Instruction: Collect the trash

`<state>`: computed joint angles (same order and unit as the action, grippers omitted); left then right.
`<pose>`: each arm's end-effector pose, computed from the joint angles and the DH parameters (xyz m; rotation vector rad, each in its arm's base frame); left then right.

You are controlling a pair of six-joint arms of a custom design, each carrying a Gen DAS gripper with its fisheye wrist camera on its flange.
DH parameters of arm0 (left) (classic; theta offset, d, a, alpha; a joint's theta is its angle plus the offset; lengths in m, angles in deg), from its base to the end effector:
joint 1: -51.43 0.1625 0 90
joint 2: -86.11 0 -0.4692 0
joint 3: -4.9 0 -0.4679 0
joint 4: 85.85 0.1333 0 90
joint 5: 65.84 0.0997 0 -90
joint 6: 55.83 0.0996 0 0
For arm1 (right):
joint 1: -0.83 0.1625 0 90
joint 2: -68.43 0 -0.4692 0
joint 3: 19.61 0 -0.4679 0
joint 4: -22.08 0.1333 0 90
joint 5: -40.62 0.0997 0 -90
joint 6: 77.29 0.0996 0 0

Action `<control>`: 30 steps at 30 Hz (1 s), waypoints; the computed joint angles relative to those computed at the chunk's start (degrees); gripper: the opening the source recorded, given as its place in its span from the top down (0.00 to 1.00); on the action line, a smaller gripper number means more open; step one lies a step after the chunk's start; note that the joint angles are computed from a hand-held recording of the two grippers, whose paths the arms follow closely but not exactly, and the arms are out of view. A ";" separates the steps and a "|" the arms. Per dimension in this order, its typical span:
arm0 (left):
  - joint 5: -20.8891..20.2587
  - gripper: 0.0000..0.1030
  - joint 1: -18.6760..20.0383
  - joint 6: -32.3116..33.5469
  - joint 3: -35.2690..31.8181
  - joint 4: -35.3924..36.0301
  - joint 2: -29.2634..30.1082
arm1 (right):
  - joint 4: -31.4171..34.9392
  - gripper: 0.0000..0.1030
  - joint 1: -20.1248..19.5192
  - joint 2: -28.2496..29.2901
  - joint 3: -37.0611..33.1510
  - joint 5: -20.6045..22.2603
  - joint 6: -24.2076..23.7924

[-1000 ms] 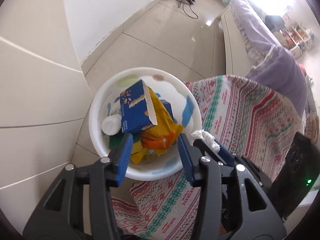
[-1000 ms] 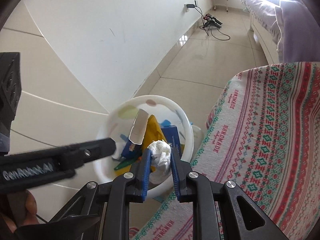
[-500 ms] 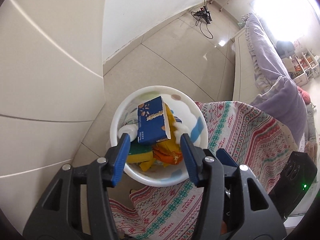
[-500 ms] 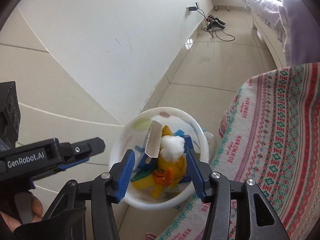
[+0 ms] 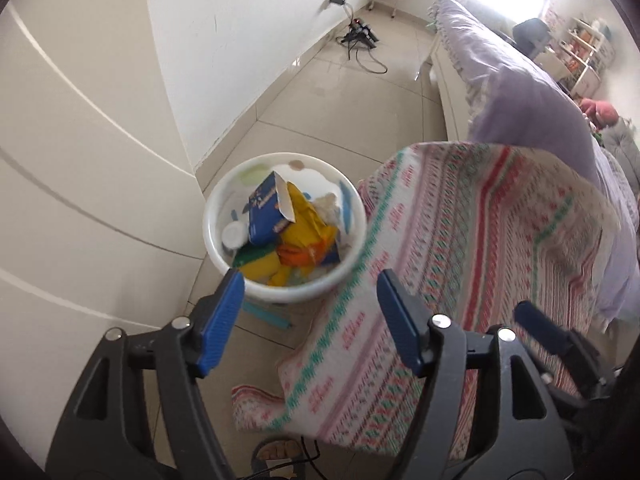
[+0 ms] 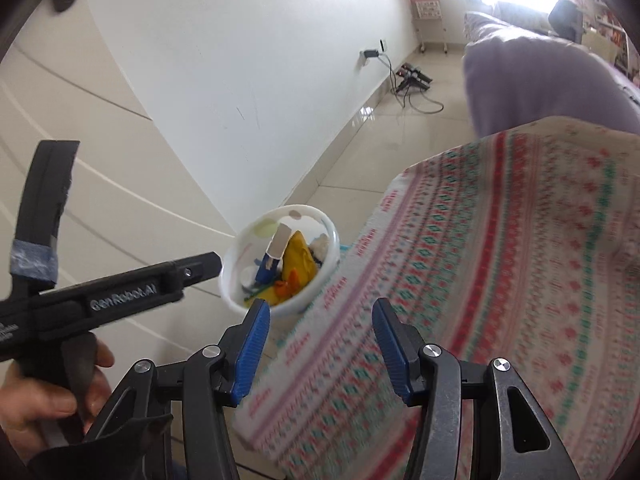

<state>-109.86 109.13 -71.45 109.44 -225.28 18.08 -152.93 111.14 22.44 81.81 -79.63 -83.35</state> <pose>-0.1817 -0.6710 0.2741 0.2353 2.4043 -0.6654 0.3281 -0.6470 0.0891 0.4095 -2.5557 0.7629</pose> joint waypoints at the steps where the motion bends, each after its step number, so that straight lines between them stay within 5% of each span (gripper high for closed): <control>1: 1.26 0.23 -1.23 -0.59 1.89 -0.47 -0.86 | -1.06 0.47 0.51 -1.57 1.96 -0.66 -0.40; 6: 8.08 0.17 -8.99 -2.45 12.24 -2.56 -5.95 | -11.12 0.40 3.15 -9.50 14.00 -5.05 -1.25; 13: 11.51 0.10 -17.36 -5.39 20.98 -1.29 -11.73 | -20.52 0.38 5.80 -16.74 25.67 -12.18 2.55; 23: 17.05 0.05 -25.51 -7.42 26.21 -3.10 -15.54 | -29.37 0.30 11.64 -17.97 30.39 -21.87 0.78; 30: 14.40 0.04 -26.92 -6.44 27.25 -2.65 -16.80 | -31.09 0.24 13.70 -18.26 30.70 -25.74 0.11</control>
